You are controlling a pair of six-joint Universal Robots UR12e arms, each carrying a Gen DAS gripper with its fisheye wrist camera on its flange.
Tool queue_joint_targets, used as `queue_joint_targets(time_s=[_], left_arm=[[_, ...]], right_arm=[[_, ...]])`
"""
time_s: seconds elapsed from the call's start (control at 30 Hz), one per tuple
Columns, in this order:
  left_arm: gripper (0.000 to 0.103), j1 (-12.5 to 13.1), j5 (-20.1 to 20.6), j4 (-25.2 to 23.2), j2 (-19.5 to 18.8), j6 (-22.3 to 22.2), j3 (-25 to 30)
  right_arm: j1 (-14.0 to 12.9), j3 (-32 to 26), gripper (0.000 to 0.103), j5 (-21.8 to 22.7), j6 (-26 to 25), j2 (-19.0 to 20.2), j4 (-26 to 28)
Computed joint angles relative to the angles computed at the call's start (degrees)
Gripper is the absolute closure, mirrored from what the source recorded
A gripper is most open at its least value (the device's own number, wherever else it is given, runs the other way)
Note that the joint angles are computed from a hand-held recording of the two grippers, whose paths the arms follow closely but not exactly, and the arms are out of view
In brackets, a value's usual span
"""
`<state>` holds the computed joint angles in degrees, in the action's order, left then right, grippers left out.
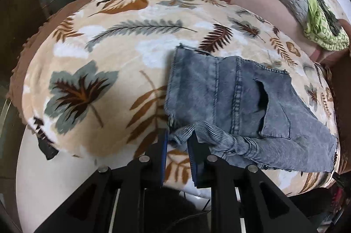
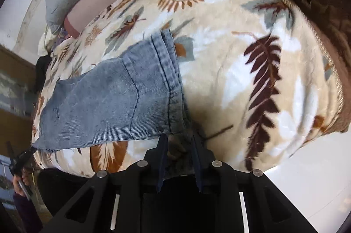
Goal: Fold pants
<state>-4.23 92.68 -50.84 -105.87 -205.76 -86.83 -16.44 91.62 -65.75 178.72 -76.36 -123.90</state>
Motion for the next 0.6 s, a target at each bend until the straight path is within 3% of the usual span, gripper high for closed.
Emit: queue_joint_targets(time_s=[0.03,0.13,0.17,0.3,0.43,0.5,0.57,0.6], left_arm=[[0.083,-0.32,1.68,-0.32,0.26,-0.17,-0.13],[0.083,-1.51,6.75,0.26,0.69,-0.1,-0.04],[0.083,-1.98,8.07,1.02,0.92,0.31,0.03],[0.081,-3.38,11.17,4.0,1.6,0.44,0.44],[0.076,-4.96,8.72,5.82,0.94,3.16,2.01],[0.059,-5.98,7.17,6.52,0.17,5.22,2.98],[0.048,-7.22,5.9,6.99,-0.98,6.78,4.19],[0.048,-7.94,4.5,7.34,-1.85,8.1,5.0]], right_arm=[[-0.03,-0.29,0.074,0.4,0.07,-0.05,-0.59],[0.02,-1.14,0.045,0.5,1.48,0.17,-4.83],[0.19,-1.82,0.041,0.57,2.01,0.58,-5.66],[0.58,-5.41,0.041,2.37,5.82,3.49,-8.13],[1.51,-9.55,0.042,1.5,9.59,6.86,-7.57],[1.85,-11.25,0.042,0.61,11.27,8.26,-6.82],[2.14,-12.54,0.041,-0.04,12.6,9.35,-6.25],[2.25,-12.95,0.041,-0.23,12.9,9.7,-5.99]])
